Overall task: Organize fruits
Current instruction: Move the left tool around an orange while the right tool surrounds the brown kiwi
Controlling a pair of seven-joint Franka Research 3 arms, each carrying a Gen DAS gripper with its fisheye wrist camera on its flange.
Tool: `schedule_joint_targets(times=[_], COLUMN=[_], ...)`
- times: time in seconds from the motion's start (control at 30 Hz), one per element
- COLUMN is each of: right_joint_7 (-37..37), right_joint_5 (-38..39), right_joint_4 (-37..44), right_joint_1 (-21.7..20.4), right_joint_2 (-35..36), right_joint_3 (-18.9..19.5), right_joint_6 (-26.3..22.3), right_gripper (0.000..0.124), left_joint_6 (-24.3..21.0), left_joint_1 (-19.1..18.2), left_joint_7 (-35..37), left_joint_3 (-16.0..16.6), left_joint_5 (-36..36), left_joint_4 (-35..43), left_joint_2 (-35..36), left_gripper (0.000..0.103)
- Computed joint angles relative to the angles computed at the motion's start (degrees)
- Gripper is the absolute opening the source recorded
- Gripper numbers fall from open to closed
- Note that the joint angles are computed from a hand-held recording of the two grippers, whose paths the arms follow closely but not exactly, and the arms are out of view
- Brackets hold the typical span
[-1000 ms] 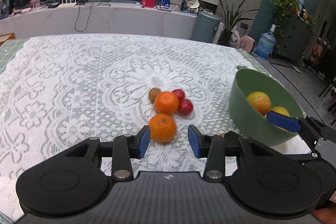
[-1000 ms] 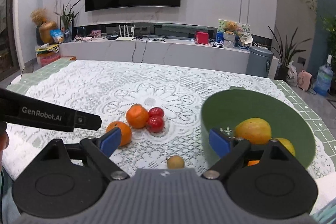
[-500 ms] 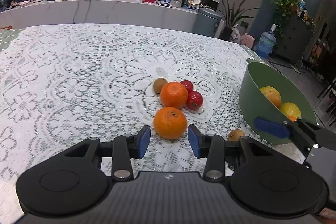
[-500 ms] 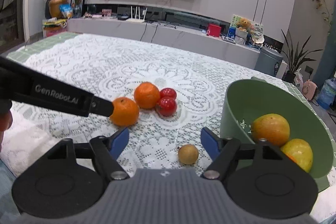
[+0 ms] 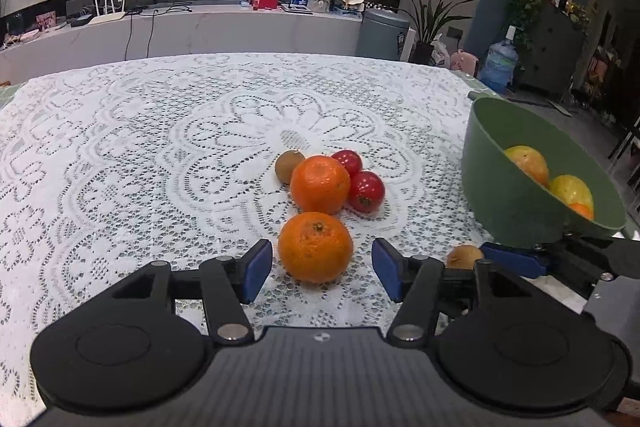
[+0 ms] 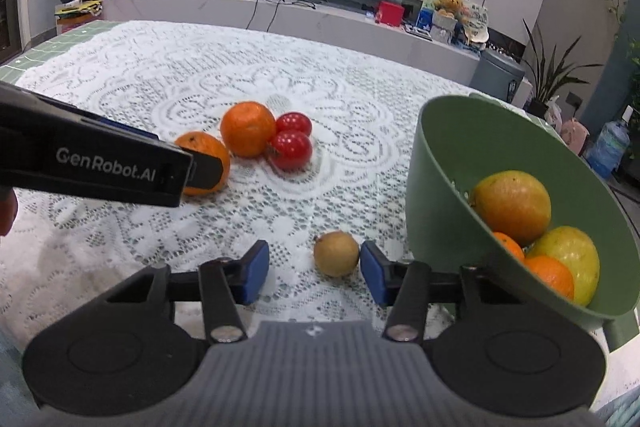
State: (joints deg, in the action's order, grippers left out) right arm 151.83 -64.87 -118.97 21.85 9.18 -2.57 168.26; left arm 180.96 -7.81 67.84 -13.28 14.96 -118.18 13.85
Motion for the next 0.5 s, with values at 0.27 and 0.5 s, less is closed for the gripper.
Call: schedule_joint_targets(times=[0.27,0.5], right_joint_7=[0.7,0.9], right_joint_5=[-0.5,-1.4], right_joint_4=[0.3,0.6], right_joint_1=[0.0,0.0], right_joint_2=[0.3,0.6], right_joint_3=[-0.2,-0.4], right_joint_6=[-0.1,0.1], right_gripper=[0.039,0.035], left_joint_6=[0.0,-0.2], left_joint_1=[-7.5,-6.6], left_joint_7=[-4.8,-5.6], left_joint_3=[8.4,7.8], left_joint_5=[9.1,10.9], left_joint_4=[2.0,2.6], left_joint_2=[1.5,2.0], left_gripper=[0.068,0.066])
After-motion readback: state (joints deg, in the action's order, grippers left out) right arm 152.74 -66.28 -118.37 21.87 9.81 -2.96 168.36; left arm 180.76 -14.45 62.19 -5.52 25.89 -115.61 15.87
